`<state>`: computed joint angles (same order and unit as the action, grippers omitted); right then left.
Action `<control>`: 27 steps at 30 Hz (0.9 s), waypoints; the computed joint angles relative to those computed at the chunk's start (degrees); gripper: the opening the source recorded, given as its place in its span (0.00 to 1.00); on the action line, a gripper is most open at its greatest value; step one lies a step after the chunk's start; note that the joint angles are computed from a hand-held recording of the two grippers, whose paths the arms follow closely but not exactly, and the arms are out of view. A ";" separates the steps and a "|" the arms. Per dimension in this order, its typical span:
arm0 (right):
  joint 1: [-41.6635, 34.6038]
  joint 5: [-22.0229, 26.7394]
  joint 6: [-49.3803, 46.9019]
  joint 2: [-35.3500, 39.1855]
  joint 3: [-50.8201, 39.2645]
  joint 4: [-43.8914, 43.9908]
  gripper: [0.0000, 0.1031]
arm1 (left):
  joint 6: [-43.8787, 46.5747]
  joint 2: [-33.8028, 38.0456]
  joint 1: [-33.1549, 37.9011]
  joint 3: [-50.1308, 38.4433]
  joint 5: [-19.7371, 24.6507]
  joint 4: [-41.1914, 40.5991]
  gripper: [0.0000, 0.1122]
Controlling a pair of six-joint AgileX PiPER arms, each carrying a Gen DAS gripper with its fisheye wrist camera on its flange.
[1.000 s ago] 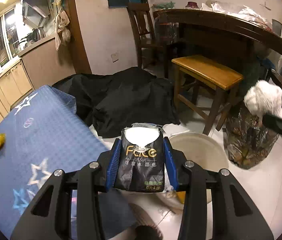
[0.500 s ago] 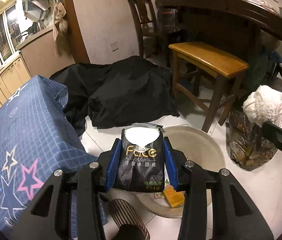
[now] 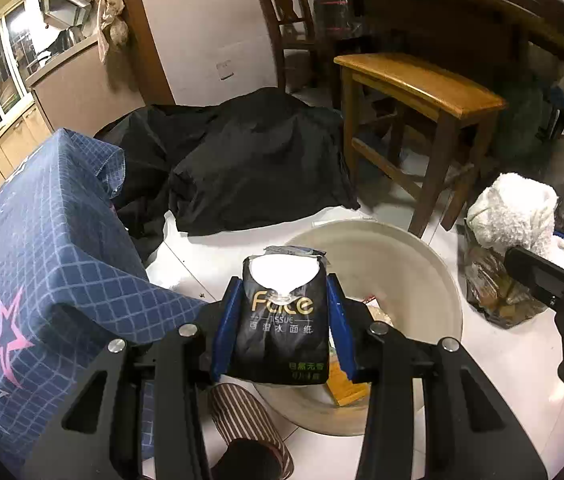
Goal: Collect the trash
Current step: 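Carry both items over the white bucket and open both grippers to drop them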
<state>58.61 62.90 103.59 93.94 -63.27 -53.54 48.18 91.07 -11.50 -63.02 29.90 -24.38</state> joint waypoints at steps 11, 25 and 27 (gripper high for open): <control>-2.15 -4.33 0.50 1.71 1.31 0.09 0.30 | -3.42 1.65 -1.53 -0.84 -0.76 3.32 0.35; -3.65 -6.93 -0.45 3.38 1.60 1.28 0.30 | -7.04 3.81 -2.60 -1.23 -1.34 6.99 0.35; -3.81 -7.42 -0.03 3.51 1.89 1.40 0.30 | -6.99 3.85 -2.55 -1.25 -1.21 6.97 0.36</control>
